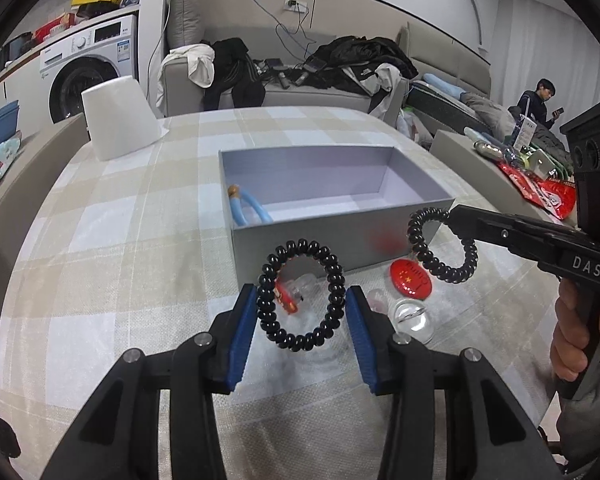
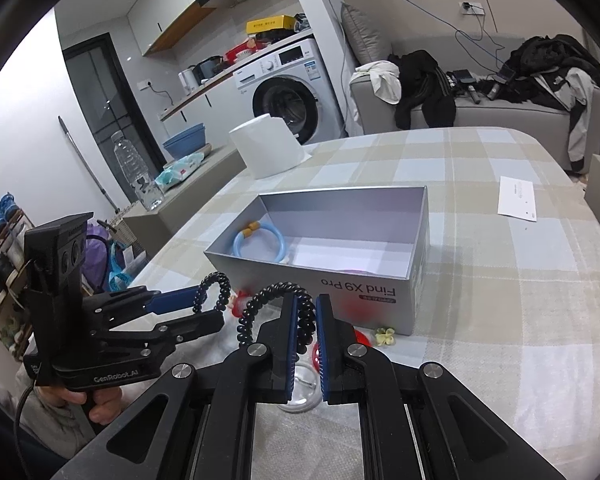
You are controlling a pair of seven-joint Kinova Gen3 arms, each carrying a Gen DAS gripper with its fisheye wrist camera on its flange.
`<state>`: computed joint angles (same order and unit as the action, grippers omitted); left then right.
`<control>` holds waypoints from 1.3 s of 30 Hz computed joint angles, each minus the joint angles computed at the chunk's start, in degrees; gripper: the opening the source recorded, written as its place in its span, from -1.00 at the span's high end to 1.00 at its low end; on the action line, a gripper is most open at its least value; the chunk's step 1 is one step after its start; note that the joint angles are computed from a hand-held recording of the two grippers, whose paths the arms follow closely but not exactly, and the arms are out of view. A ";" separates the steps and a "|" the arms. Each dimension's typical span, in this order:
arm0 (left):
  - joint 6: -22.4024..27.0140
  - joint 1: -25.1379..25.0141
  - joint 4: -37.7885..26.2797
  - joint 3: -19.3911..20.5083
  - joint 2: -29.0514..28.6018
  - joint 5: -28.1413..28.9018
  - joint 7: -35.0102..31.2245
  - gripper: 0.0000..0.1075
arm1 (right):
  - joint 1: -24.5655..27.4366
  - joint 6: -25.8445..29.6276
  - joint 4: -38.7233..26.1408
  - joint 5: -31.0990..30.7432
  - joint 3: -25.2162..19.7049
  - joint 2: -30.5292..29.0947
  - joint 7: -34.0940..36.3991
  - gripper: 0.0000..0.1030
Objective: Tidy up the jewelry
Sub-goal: 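Grasp the other black bead bracelet with the left gripper while the right gripper holds its bracelet, then carry both black bead bracelets into the box and open both grippers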
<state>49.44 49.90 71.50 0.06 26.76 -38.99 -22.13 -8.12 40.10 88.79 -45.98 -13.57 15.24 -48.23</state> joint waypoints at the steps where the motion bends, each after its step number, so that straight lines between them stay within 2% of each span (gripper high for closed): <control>1: -0.09 0.29 0.06 -0.22 -0.10 -0.42 0.37 0.28 | 0.34 -0.31 0.26 -0.73 -0.20 -0.17 0.56 0.84; 8: -0.79 1.28 0.67 -1.33 -0.65 -4.52 3.08 0.28 | 1.54 -3.23 2.15 -5.94 -0.49 -1.89 3.97 0.84; 12: -0.15 1.36 -0.61 -1.59 0.01 -6.33 3.50 0.28 | 1.21 -4.89 2.30 -6.90 0.18 -2.62 3.79 0.84; 18: -0.91 1.39 -2.89 -2.80 0.87 -8.93 3.38 0.28 | 0.98 -6.19 0.03 -6.61 0.44 -2.18 1.57 0.84; 20: -1.67 0.99 -3.08 -2.92 1.03 -9.30 2.98 0.28 | 2.13 -5.07 -1.20 -8.72 -0.14 -1.41 2.32 0.84; 25: -2.04 -0.11 -4.26 -3.50 1.91 -8.95 2.35 0.28 | 1.69 -6.64 -3.00 -8.20 -0.43 -0.45 1.05 0.84; 31: -2.98 -0.11 -3.44 -4.60 2.34 -8.95 3.98 0.28 | -0.43 -10.16 -4.48 -2.37 -0.19 0.88 -3.58 0.84; 35: -2.52 -0.51 -3.53 -4.07 2.70 -7.70 3.11 0.28 | -1.58 -10.55 -4.86 3.32 0.03 2.05 -8.40 0.84; 39: -2.40 -0.58 -3.86 -4.06 2.98 -6.91 2.99 0.28 | -1.29 -10.27 -5.41 6.21 -0.73 2.94 -11.10 0.84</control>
